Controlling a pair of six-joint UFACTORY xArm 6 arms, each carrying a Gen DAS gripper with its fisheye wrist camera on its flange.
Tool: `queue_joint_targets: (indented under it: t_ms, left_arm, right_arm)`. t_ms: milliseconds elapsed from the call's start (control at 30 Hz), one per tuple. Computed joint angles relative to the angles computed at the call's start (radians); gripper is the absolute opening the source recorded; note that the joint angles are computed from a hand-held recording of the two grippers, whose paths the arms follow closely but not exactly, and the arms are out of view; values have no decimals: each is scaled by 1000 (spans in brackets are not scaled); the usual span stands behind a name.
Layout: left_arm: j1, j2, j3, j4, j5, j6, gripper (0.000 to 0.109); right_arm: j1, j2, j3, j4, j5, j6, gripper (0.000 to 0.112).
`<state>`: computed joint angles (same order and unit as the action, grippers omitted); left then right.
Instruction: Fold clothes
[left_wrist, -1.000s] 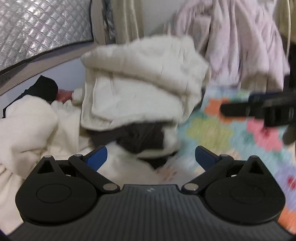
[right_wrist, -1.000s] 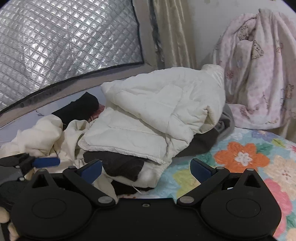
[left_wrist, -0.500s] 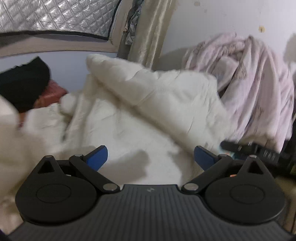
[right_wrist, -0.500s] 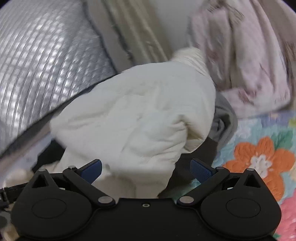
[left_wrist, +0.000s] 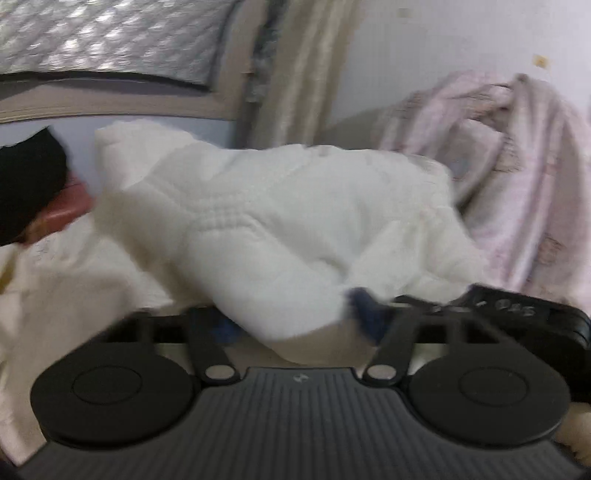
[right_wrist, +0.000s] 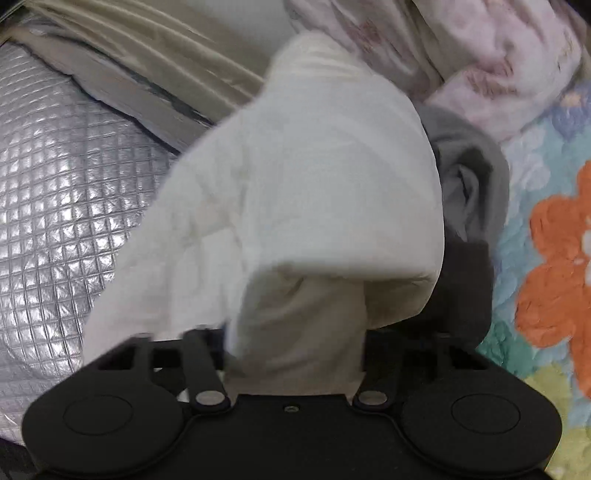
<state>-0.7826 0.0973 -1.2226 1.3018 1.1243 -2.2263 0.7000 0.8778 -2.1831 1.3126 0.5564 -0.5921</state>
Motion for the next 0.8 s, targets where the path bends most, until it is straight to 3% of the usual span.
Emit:
queue_joint_targets:
  t_ms: [100,233,367,533,700,800]
  left_arm:
    - [-1,-29,34,66,-80,-79,28]
    - [-39,-55,42,122,-95,-89,26]
    - [-88,-71,16,130,-89,-81,26]
    - [-176,-70,-45,119,-51,-38,26]
    - [-252,-35,-127,73,-53,15,25]
    - [-319,0,-175,77,-25,14,26]
  right_arm:
    - [-7,-91,123,114,6,-137,27]
    - [-47,-212,278,280,94,-307,25]
    - [-71,-352,436,350,135,-425,24]
    - [-96,-535,608,354,144,-540,24]
    - [-122,-731,788,243,100,-592,24]
    - [-179,-849,919,260,149,-627,24]
